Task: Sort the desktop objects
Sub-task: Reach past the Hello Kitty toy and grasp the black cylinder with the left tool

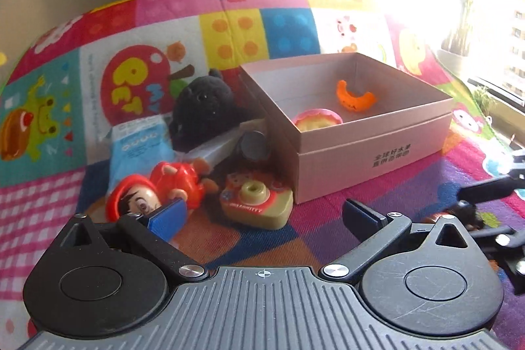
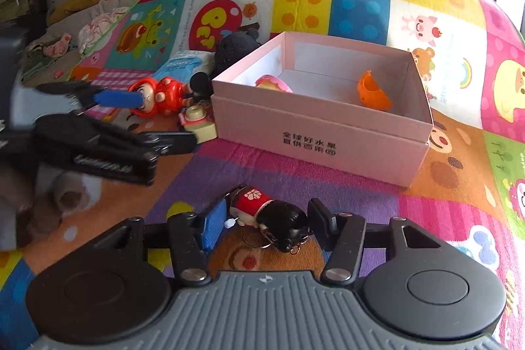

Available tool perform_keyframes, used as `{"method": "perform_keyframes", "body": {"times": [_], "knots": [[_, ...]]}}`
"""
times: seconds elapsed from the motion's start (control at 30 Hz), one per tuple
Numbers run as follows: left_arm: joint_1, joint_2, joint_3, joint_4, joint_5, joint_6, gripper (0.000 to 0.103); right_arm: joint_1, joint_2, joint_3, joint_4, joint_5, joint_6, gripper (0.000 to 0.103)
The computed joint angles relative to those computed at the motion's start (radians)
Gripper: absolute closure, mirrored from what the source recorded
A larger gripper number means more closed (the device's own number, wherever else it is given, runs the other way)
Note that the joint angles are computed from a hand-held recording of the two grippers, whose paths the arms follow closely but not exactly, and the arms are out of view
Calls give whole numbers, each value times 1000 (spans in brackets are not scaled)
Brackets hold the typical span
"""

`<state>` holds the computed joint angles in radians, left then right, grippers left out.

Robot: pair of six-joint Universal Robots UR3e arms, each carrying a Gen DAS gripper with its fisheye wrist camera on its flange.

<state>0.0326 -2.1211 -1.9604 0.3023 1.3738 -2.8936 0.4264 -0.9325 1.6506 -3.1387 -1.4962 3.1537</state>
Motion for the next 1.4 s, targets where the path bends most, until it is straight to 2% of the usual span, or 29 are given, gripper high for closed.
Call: {"method": "perform_keyframes", "body": {"times": [0.07, 0.13, 0.2, 0.23, 0.3, 0.4, 0.47, 0.53, 0.57, 0.6, 0.8, 0.9, 1.07, 1.13, 1.2, 1.27, 1.4], "knots": [[-9, -44, 70, -35, 22, -10, 0, -9, -53, 96, -44, 19, -18, 48], [-16, -74, 114, -41, 39, -19, 1, -11, -92, 177, -99, 9, -8, 43], [-9, -81, 140, -71, 33, -32, 15, -7, -115, 236, -158, -23, 16, 34], [6, -72, 146, -115, -3, -34, 18, -4, -119, 252, -179, -39, 29, 30], [11, -68, 141, -124, -24, -34, 26, -6, -126, 273, -205, -51, 53, 29], [-11, -87, 147, -105, 9, -13, 26, -15, -114, 272, -219, -37, 89, 23], [-16, -91, 161, -124, 16, -21, 27, -11, -93, 251, -206, -47, 104, 22], [-16, -82, 148, -120, 25, -25, 32, -1, -67, 220, -182, -62, 113, 22], [-16, -73, 134, -113, 33, -26, 40, 1, -60, 213, -175, -64, 116, 22], [-9, -57, 111, -107, 29, -25, 40, 3, -52, 207, -171, -68, 120, 22], [33, 123, -170, -20, 31, -13, 40, 3, -47, 216, -181, -79, 138, 13], [78, 247, -319, -38, -36, -16, 40, 8, -43, 202, -163, -78, 135, 7], [109, 380, -459, -65, -128, 33, 39, 14, -44, 194, -146, -73, 133, 6], [100, 366, -466, -24, -122, 26, 31, 15, -48, 196, -141, -66, 134, 4], [78, 331, -453, 22, -85, 1, 19, 15, -52, 201, -137, -59, 138, 3], [72, 308, -436, 24, -79, -17, 16, 17, -55, 204, -136, -58, 140, 1], [97, 293, -428, 25, -145, -29, 8, 20, -55, 199, -124, -61, 141, 0]]}}
